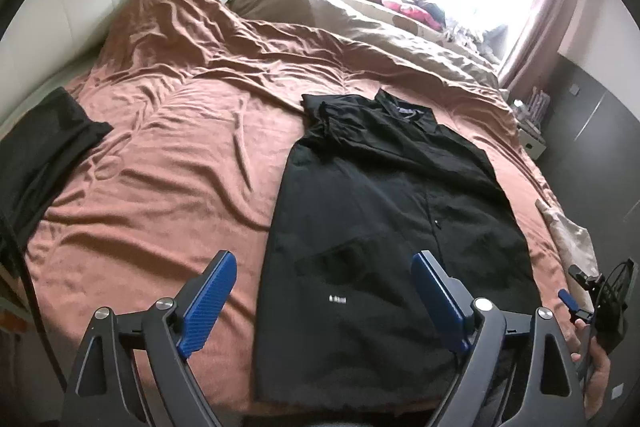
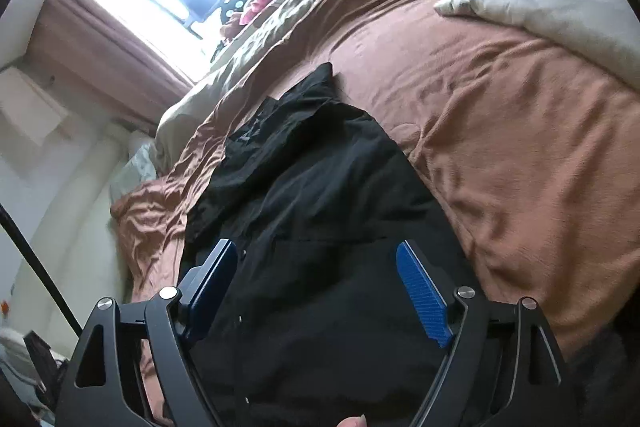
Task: Fold large clothes
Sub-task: 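Open the left tool and smooth the folded shirt while the right tool presses its side, then grasp the black shirt strip's end with the right tool while the left tool grasps beside it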
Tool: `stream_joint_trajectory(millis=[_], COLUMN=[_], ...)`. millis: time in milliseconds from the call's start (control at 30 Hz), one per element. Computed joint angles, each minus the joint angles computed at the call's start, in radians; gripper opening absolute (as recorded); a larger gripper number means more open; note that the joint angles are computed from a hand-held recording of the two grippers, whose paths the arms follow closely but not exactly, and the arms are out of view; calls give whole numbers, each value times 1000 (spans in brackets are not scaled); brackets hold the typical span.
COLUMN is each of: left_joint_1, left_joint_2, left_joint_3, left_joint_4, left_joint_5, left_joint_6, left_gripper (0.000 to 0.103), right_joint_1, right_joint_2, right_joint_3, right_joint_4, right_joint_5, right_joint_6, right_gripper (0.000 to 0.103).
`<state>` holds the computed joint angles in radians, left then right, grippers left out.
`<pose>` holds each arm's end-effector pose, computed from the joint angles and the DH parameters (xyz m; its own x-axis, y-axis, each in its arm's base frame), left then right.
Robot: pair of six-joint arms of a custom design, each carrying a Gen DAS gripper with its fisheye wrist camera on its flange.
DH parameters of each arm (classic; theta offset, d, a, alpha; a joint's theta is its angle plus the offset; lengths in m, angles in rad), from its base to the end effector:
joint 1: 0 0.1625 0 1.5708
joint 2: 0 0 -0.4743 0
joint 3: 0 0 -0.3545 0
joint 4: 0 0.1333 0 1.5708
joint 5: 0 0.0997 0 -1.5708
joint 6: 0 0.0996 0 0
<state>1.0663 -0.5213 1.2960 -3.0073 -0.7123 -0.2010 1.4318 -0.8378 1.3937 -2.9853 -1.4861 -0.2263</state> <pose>-0.1959 -0.7866 0.1606 -0.8571 -0.2273 -0.4624 0.2145 0.6585 -0.7214 0.0352 -0.7711 0.3385 -0.9906 -0.0725 0.1160 -0.1352 0.6474 -0.7500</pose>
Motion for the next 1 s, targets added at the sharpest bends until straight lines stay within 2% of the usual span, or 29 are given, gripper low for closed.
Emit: stream_joint_trajectory(millis=[233, 500, 600, 800, 933, 1000], left_joint_1=[-24, -42, -45, -43, -21, -8], left_joint_2=[-67, -111, -120, -127, -129, -128], left_joint_3=[203, 380, 440, 513, 547, 547], left_joint_4=[-156, -307, -358, -423, -480, -485], left_joint_5=[-13, -14, -17, -14, -54, -70], left_joint_6=[-49, -101, -120, -129, -144, -154], left_gripper=[90, 90, 90, 90, 89, 86], right_joint_1=[-13, -46, -58, -97, -135, -143], right_joint_2=[-113, -222, -252, -304, -330, -327], right_joint_3=[154, 291, 335, 401, 418, 412], right_joint_4=[-43, -57, -77, -67, -19, -12], right_joint_5=[0, -6, -40, -46, 10, 15], right_joint_6=[-68, -182, -216, -282, -289, -287], right_gripper=[81, 81, 81, 81, 81, 81])
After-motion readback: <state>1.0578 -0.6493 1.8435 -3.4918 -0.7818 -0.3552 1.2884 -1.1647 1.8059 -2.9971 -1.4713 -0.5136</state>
